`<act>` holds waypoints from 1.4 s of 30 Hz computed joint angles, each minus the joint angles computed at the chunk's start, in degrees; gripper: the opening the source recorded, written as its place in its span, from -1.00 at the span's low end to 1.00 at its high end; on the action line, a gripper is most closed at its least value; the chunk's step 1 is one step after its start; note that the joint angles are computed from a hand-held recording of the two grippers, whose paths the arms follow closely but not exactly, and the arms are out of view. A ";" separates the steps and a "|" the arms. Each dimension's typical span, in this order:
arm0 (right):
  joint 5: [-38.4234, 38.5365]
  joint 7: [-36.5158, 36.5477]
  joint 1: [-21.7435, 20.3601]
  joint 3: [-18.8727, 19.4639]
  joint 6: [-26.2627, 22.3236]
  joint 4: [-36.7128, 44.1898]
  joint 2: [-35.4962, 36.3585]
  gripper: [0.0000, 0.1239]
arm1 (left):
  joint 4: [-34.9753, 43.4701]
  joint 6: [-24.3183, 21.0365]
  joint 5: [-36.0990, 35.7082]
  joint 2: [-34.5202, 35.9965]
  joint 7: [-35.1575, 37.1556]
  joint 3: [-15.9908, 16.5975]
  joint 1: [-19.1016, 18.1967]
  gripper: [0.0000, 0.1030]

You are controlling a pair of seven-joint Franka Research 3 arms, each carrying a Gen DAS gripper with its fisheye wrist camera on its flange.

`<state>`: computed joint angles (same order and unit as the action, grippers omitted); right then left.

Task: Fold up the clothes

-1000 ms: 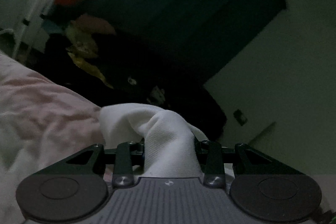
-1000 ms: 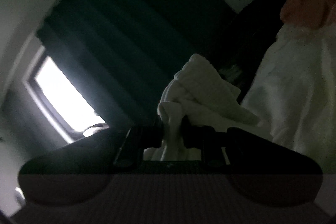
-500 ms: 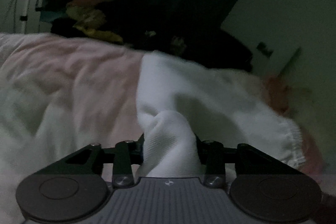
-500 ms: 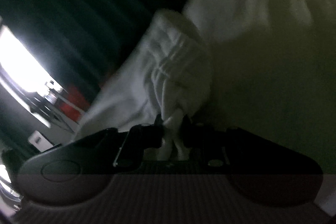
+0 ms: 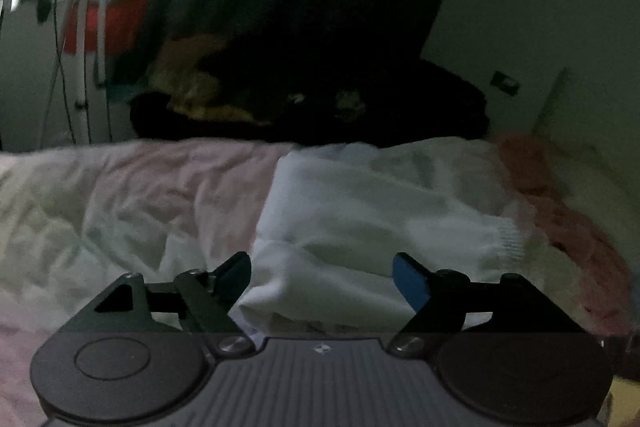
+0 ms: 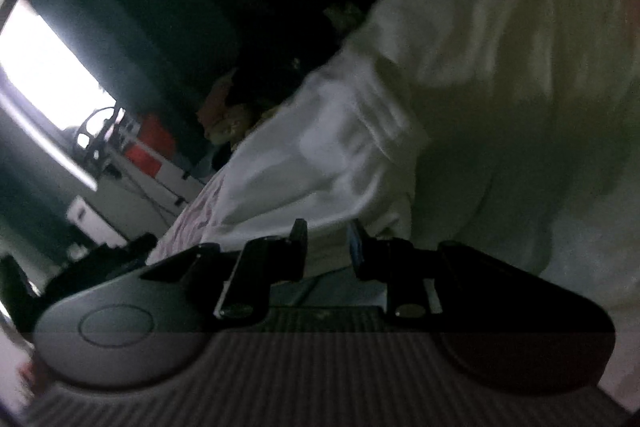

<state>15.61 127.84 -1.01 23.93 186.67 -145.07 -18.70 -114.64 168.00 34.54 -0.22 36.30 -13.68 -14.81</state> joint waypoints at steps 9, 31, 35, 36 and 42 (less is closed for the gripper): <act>-10.88 5.38 -7.96 11.68 -7.78 -2.49 -21.92 0.45 | -14.47 2.06 -3.17 -20.85 2.76 -2.66 -0.35 0.99; -18.84 18.75 -10.61 23.67 -12.83 -6.11 -38.60 0.45 | -34.07 -7.81 -4.22 -55.73 -6.94 -12.85 2.58 0.99; -19.18 21.94 -13.04 27.26 -11.51 -6.77 -38.32 0.45 | -35.78 -7.87 -3.93 -56.40 -7.51 -13.16 2.25 0.99; -19.13 22.64 -13.49 27.84 -11.10 -6.91 -37.74 0.45 | -35.98 -7.84 -3.76 -56.29 -7.61 -13.39 2.32 0.99; -19.34 27.57 -19.43 33.79 -9.28 -7.72 -39.20 0.45 | -36.41 -7.27 -2.08 -55.06 -10.78 -16.24 4.93 0.99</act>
<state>-3.73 155.41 -20.44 57.72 177.39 -152.78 -57.90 -151.06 160.73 32.46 -55.28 25.52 -29.92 -9.87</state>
